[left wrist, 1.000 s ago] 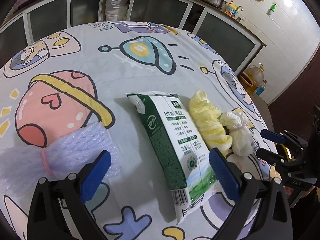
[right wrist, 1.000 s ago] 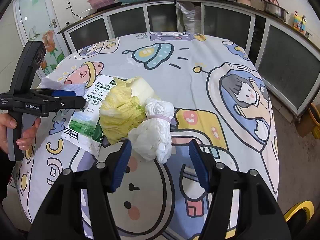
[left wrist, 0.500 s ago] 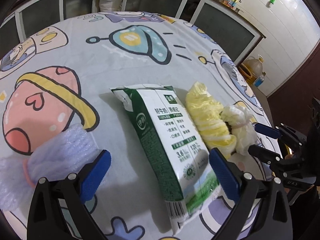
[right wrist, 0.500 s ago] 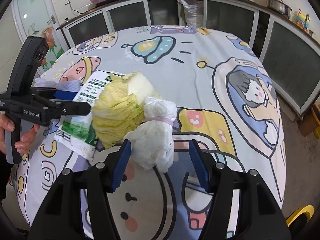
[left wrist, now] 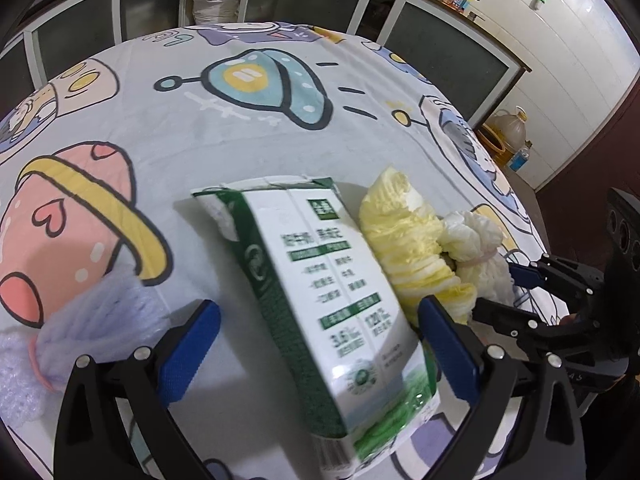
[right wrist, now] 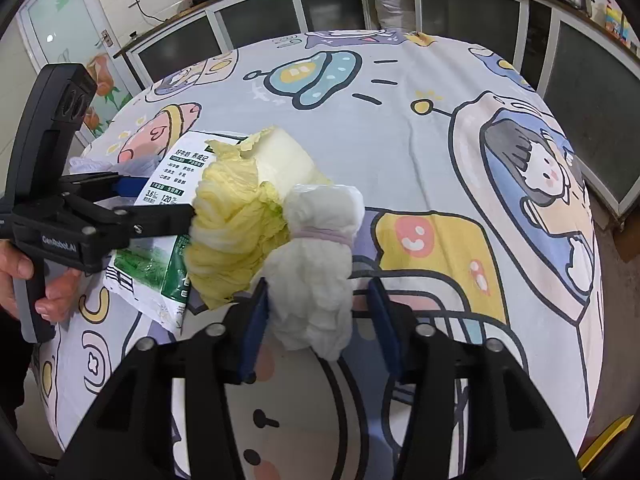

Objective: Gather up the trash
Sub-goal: 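Grasp the white tissue bundle with the right tool while the left tool grasps the second milk carton, then carry the tissue bundle and milk carton toward the yellow bin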

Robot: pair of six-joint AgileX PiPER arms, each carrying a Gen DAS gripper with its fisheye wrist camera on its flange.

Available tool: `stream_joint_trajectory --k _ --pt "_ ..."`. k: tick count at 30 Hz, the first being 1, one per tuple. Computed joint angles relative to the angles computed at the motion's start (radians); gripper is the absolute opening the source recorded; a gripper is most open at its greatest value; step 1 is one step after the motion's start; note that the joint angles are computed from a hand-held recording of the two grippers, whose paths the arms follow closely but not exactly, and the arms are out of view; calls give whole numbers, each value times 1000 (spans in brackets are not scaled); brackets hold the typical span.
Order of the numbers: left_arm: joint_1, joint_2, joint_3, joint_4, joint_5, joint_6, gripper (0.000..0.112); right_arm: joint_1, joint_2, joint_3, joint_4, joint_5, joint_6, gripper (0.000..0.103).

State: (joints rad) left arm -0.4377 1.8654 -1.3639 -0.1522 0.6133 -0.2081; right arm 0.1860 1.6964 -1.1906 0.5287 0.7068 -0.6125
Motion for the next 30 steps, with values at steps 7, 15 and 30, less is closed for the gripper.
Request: stream_joint_trajectory --k 7,15,30 --pt "-50 -48 46 114 -49 -107 61 -7 -43 30 28 -9 -46 20" --pt "-21 -186 187 -30 -80 5 56 -93 -135 60 125 67 -124 19" --pt "-67 -534 470 37 -91 -152 54 -236 -383 183 187 203 -187 19"
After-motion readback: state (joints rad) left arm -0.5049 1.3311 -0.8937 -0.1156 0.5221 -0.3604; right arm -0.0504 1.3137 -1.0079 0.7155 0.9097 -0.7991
